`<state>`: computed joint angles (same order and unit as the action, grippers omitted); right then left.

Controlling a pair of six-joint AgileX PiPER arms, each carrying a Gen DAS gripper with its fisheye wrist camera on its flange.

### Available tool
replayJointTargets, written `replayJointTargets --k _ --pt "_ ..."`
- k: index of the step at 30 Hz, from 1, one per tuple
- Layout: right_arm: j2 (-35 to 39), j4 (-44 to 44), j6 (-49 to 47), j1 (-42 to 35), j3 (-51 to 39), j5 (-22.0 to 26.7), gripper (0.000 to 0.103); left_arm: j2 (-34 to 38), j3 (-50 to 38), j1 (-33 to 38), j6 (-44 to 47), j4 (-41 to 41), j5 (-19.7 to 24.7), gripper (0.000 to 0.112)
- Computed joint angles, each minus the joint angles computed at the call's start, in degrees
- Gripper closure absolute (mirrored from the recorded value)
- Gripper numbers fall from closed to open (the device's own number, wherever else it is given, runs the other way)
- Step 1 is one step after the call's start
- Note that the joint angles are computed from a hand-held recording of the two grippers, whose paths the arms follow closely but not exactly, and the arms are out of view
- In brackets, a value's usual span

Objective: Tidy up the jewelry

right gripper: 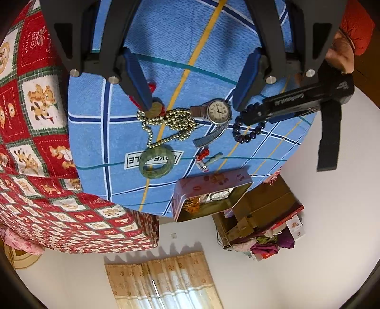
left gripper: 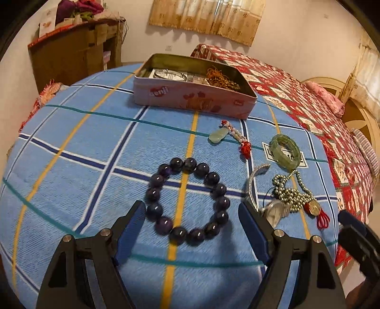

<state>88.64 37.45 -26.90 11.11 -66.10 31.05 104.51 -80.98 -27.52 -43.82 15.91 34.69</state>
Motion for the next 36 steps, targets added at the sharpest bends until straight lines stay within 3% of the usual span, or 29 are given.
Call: replayJointTargets --k 8,11,15,18,20,22,23,28,32,34,36 --pt "1.33 0.9 -1.71 -0.12 -0.75 0.45 0.03 4.33 -6.44 -1.39 -1.6 5.86 6.14 0.034" --pt "2.02 1.49 -2.26 -0.36 -1.23 1.19 0.03 2.99 -4.47 -0.86 -2.24 6.28 4.54 0.054" --pt "2.38 1.74 -2.24 -0.5 -1.59 1.39 0.03 2.14 -3.43 0.18 -0.2 4.81 3.71 0.066" --pt "2.33 1.86 -2.48 -0.52 -1.54 1.43 0.03 0.79 -1.7 0.67 0.66 4.43 3.26 0.085" --pt "2.44 1.62 -2.62 -0.25 -1.61 1.31 0.03 -1.02 0.65 0.87 0.03 5.0 2.26 0.086" --pt "2.81 1.53 -2.93 0.04 -1.85 1.53 0.03 -2.71 2.64 0.54 -2.34 7.91 1.62 0.094" --pt "3.03 1.17 -2.69 0.34 -2.02 1.55 0.03 -4.06 3.94 0.11 -4.31 10.54 1.45 0.112" --pt "4.07 0.37 -2.74 1.53 -2.89 1.62 0.03 -6.9 6.38 0.28 -3.83 11.18 0.56 0.112" --pt "3.87 -0.24 -2.0 2.59 -3.44 1.3 0.03 -7.27 6.92 2.62 0.29 3.76 -0.79 0.111" --pt "3.52 -0.84 -1.69 3.05 -3.21 0.99 0.03 -6.3 5.47 2.84 1.46 2.4 1.01 0.099" --pt "3.44 -1.17 -1.26 3.33 -3.18 1.05 0.03 -6.09 5.11 2.81 1.78 2.7 1.1 0.061"
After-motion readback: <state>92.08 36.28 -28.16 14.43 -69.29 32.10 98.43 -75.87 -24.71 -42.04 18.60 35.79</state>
